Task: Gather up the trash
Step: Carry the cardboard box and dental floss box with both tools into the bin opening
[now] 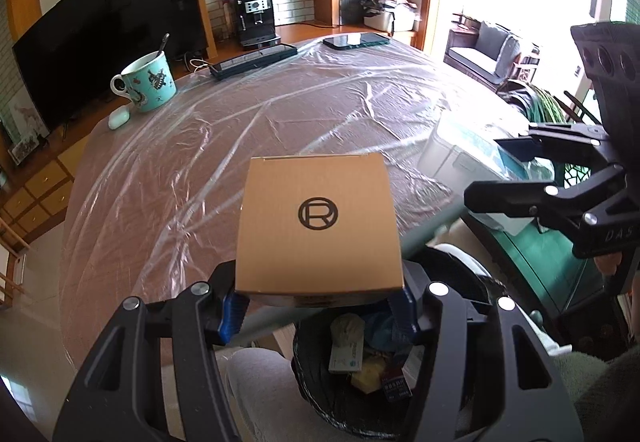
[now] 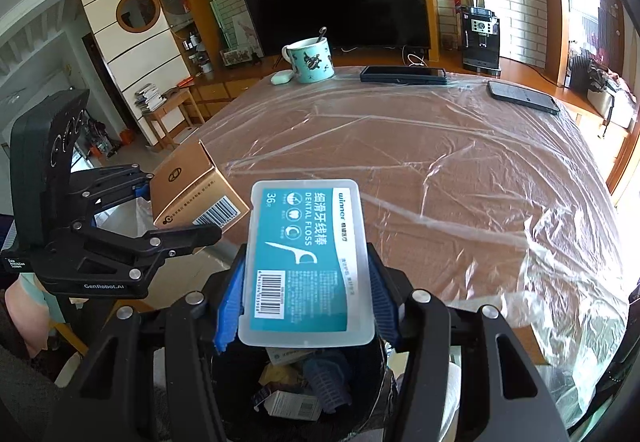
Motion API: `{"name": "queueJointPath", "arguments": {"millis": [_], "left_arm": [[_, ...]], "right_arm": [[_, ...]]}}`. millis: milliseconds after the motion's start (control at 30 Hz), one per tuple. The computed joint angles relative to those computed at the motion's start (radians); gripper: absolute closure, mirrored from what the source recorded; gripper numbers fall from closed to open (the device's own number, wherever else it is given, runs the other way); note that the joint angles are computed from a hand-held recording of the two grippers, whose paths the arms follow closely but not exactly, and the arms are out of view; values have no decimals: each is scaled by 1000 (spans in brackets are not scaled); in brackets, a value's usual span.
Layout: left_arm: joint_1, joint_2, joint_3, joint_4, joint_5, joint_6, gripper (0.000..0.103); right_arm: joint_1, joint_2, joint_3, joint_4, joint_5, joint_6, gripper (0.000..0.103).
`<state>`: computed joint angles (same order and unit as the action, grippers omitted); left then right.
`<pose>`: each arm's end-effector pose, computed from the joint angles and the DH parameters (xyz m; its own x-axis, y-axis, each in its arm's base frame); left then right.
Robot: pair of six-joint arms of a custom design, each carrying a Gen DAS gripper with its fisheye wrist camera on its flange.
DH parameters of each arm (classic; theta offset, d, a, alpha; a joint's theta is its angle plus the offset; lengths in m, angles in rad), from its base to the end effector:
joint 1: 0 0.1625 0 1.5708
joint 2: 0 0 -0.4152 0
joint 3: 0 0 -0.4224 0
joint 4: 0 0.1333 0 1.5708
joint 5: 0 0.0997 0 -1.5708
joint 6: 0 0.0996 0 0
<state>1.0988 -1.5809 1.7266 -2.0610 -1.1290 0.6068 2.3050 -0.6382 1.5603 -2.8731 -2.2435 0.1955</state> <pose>-0.0879 -0.5591 0.4653 -0.4713 0.7100 -0.5232 0.8481 0.5276 -0.0479 0.5287 -0.4795 0.0379 -0.8424 -0.2117 0.4955 -0.4674 0.7447 -0.4764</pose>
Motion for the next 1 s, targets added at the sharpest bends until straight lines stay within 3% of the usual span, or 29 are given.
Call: {"name": "queueJointPath", "arguments": {"millis": [533,1000], "left_arm": [[7,-95,80,112,-14,36,44],[37,-111,166,132,48,45,44]], "right_arm": [[19,-14,74,69,56,78,49],[8,19,87,153,53,139,49]]}}
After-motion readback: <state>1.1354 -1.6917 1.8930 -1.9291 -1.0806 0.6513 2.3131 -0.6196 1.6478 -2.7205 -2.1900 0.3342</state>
